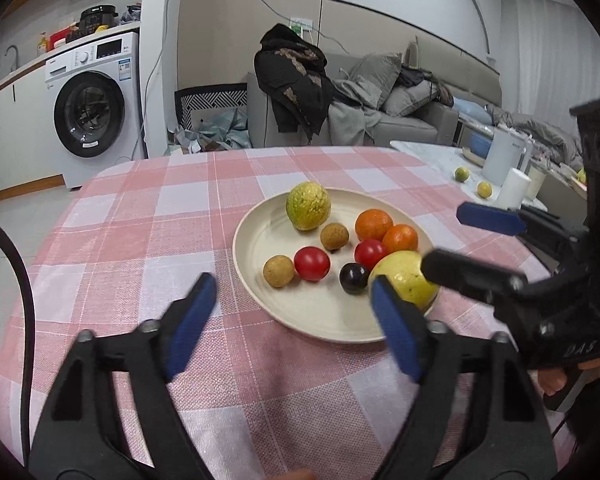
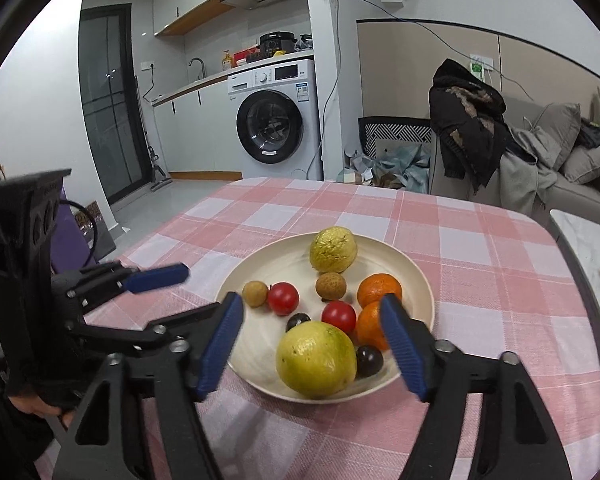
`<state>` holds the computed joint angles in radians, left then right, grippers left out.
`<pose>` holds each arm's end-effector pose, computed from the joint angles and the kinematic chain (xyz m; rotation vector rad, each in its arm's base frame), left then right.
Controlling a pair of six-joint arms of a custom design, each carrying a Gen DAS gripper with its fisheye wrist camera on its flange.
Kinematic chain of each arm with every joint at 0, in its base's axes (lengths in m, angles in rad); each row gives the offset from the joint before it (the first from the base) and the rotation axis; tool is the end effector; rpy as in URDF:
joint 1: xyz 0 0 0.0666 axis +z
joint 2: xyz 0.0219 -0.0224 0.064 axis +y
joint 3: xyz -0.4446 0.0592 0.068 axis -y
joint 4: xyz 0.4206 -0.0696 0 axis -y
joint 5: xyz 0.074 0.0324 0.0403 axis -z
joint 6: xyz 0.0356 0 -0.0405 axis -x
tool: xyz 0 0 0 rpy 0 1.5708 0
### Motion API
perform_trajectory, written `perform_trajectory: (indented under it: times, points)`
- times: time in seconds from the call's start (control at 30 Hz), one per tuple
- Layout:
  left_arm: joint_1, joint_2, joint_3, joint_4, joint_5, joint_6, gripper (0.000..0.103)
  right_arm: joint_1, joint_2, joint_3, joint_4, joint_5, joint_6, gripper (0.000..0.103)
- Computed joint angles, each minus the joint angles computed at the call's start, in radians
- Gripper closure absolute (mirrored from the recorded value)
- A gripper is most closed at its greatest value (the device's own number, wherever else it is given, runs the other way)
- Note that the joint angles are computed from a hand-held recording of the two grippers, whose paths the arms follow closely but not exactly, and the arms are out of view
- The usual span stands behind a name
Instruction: Organize fruits
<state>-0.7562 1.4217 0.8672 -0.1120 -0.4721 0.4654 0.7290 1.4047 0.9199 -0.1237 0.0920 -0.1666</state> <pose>0.3481 -0.3066 0.2934 0.0628 2.1581 -0.1748 0.3584 0.3152 0.3216 -0.5610 2.1331 0.4069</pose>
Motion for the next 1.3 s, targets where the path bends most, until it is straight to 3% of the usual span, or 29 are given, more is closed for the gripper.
perform_trajectory:
  times: [0.1, 0.17, 0.67, 0.93, 1.3]
  points:
    - [-0.014, -0.037, -0.026, 0.024, -0.014, -0.002, 0.002, -0.001, -0.023, -0.024, 0.012, -0.01, 0.01, 0.003]
    - [-0.027, -0.062, -0.045, 0.037, -0.03, -0.009, 0.001, -0.004, -0.041, -0.043, 0.024, -0.023, 0.018, 0.0]
    - [-0.111, -0.13, -0.129, 0.088, -0.156, -0.009, 0.001, -0.032, -0.119, -0.157, 0.125, -0.042, 0.011, 0.0]
    - [-0.12, -0.129, -0.128, 0.092, -0.164, -0.027, 0.001, -0.029, -0.136, -0.189, 0.18, -0.029, 0.004, 0.0]
    - [-0.112, -0.12, -0.118, 0.081, -0.152, -0.02, 0.001, -0.013, -0.141, -0.192, 0.188, -0.009, 0.024, 0.0]
